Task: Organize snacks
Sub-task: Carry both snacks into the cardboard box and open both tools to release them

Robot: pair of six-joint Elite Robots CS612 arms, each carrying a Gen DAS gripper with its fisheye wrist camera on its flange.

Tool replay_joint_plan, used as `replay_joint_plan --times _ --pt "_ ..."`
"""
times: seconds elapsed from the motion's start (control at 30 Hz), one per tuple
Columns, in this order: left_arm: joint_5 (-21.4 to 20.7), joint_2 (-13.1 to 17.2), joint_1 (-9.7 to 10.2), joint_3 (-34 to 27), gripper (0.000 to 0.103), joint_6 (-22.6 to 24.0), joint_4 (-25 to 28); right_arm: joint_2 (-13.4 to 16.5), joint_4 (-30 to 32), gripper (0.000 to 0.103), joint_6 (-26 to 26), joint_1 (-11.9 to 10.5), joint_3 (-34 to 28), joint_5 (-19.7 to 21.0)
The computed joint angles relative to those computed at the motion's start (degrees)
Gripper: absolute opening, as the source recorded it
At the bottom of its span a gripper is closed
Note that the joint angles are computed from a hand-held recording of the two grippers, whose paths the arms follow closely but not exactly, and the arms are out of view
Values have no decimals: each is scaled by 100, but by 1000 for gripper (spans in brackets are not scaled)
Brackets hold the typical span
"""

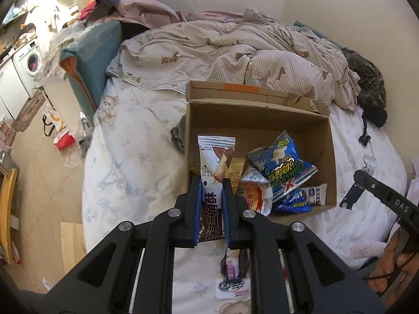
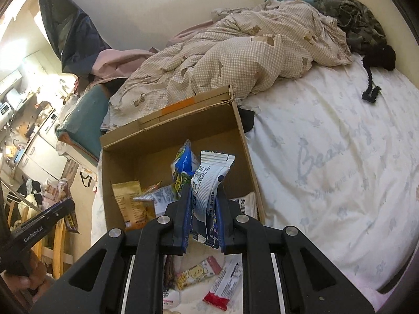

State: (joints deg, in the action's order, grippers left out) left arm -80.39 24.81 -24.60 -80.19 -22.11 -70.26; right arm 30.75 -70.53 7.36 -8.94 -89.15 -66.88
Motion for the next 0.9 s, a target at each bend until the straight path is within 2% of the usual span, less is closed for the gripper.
replay_joint_plan --times 0.2,0.4,0.53,0.73,0.9 --pt "-162 -45 9 381 11 -52 -245 -119 16 18 13 32 374 -189" --pt "-340 54 20 495 12 -11 -593 -238 392 18 -2 59 707 -279" --pt "-636 68 67 554 12 -127 -544 -251 635 18 8 66 786 -232" --pt "-871 99 94 582 13 -352 -495 -263 658 18 -140 126 841 -404" --pt "-740 115 51 564 13 -220 -562 -285 728 19 -108 134 907 -437"
